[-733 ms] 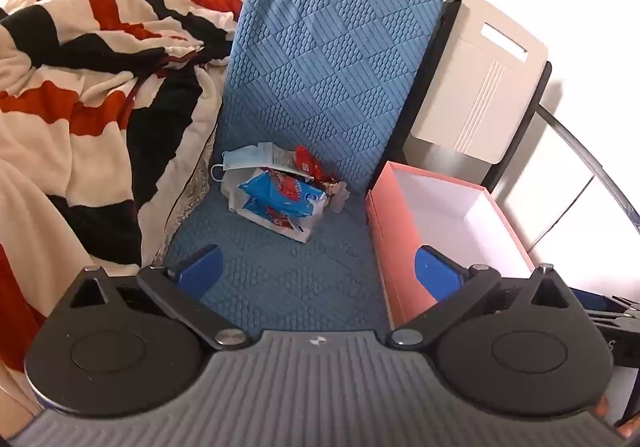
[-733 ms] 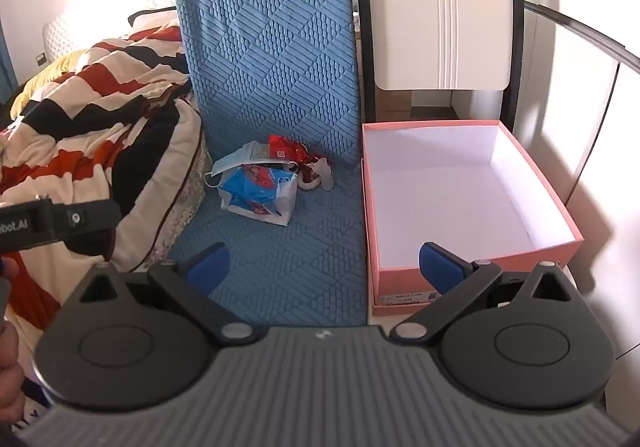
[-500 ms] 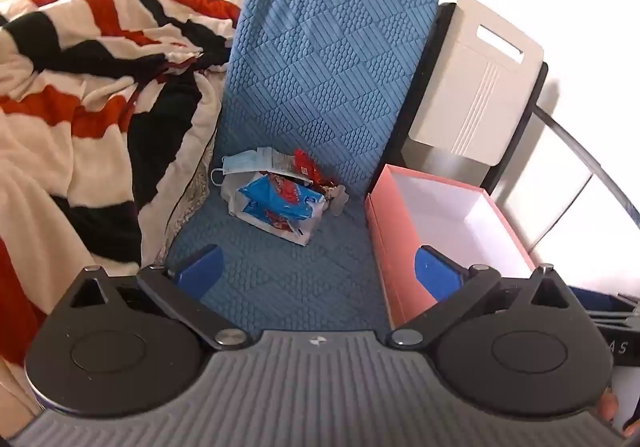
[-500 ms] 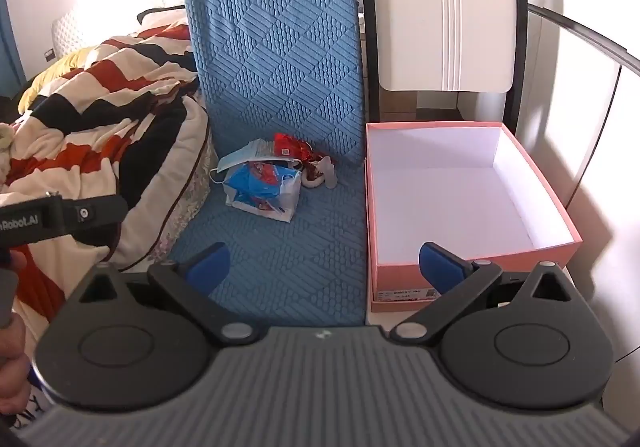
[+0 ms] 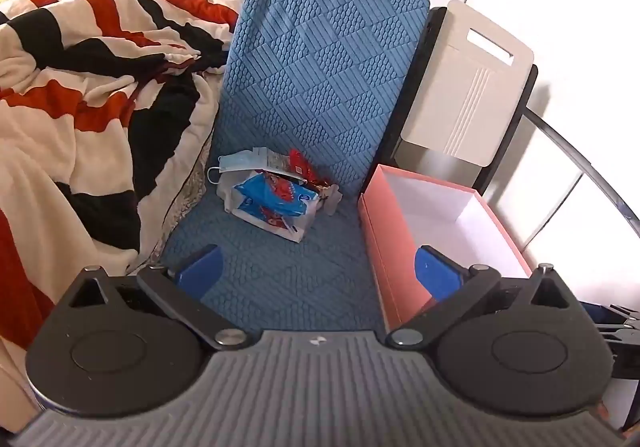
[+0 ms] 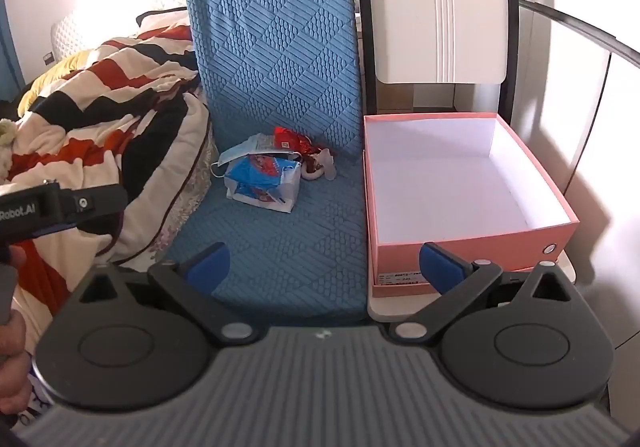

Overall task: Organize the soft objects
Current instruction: 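Move both tools toward the blue snack bag on the chair seat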

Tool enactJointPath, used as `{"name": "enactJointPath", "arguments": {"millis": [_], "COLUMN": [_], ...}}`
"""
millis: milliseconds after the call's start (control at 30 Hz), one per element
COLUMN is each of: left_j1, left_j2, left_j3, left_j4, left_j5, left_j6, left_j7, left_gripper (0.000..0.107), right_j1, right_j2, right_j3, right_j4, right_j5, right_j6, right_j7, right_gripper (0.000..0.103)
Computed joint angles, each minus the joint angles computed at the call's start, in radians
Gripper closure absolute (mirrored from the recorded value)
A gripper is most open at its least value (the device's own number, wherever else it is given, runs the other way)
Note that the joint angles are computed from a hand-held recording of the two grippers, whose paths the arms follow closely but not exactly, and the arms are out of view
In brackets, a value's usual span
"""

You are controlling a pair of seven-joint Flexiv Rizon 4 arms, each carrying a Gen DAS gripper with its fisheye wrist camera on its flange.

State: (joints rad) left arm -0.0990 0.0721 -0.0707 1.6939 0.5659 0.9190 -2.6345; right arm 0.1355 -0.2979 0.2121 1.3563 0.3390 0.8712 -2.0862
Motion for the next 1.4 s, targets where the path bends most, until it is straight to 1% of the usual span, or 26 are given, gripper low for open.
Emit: {"name": "enactJointPath", "arguments": {"millis": [67, 133, 233, 300, 400, 500, 633, 867, 1067, 1167, 1267, 1400], "left_j1": [0.000, -0.002, -0.007, -0.011, -0.014, -0.016, -0.015, 0.000, 0.024, 0.033, 0.033, 0.035], "left_j2": [-0.010, -0.019, -0.029, -0.033, -0.041, -0.048, -0.063, -0.078, -0.100, -0.103, -0.099, -0.095], "left_j3": [-0.002, -0.001, 0.003, 0.009, 0.013, 0.018, 0.030, 0.059, 0.086, 0.097, 0.101, 0.100], "left_j4": [-0.006, -0.011, -0.018, -0.013, -0.012, -0.013, -0.019, -0.014, 0.006, 0.031, 0.042, 0.054], "left_j5": [0.004, 0.002, 0.003, -0.003, 0.017, 0.023, 0.010, -0.007, -0.077, -0.121, -0.109, -0.102], "left_j6": [0.002, -0.004, 0.003, 0.016, 0.022, 0.029, 0.038, 0.061, 0.110, 0.150, 0.154, 0.163], "left_j7": [-0.003, -0.003, -0.009, 0.001, -0.011, -0.017, -0.001, 0.028, 0.090, 0.120, 0.111, 0.096], "left_gripper": [0.004, 0.004, 0.004, 0.004, 0.004, 0.004, 0.004, 0.004, 0.004, 0.004, 0.004, 0.004], "right_j1": [0.001, 0.007, -0.007, -0.005, -0.009, -0.003, 0.000, 0.028, 0.053, 0.061, 0.057, 0.054], "right_j2": [-0.001, -0.009, -0.016, -0.020, -0.032, -0.044, -0.053, -0.100, -0.136, -0.143, -0.146, -0.141], "right_j3": [-0.001, -0.008, 0.002, 0.001, 0.003, 0.003, 0.012, 0.005, 0.001, 0.005, 0.019, 0.024], "right_j4": [0.009, -0.003, -0.015, -0.006, -0.008, -0.008, -0.004, -0.030, -0.055, -0.058, -0.070, -0.064], "right_j5": [-0.004, -0.022, 0.001, 0.001, 0.013, -0.002, -0.002, -0.056, -0.118, -0.138, -0.130, -0.126], "right_j6": [0.012, -0.003, -0.028, -0.010, -0.001, 0.003, 0.027, 0.049, 0.043, 0.041, 0.021, 0.027], "right_j7": [-0.009, 0.013, -0.003, -0.012, -0.010, -0.008, -0.016, 0.054, 0.121, 0.141, 0.146, 0.133], "right_gripper": [0.000, 0.000, 0.000, 0.000, 0.000, 0.000, 0.000, 0.000, 0.000, 0.000, 0.000, 0.000]}}
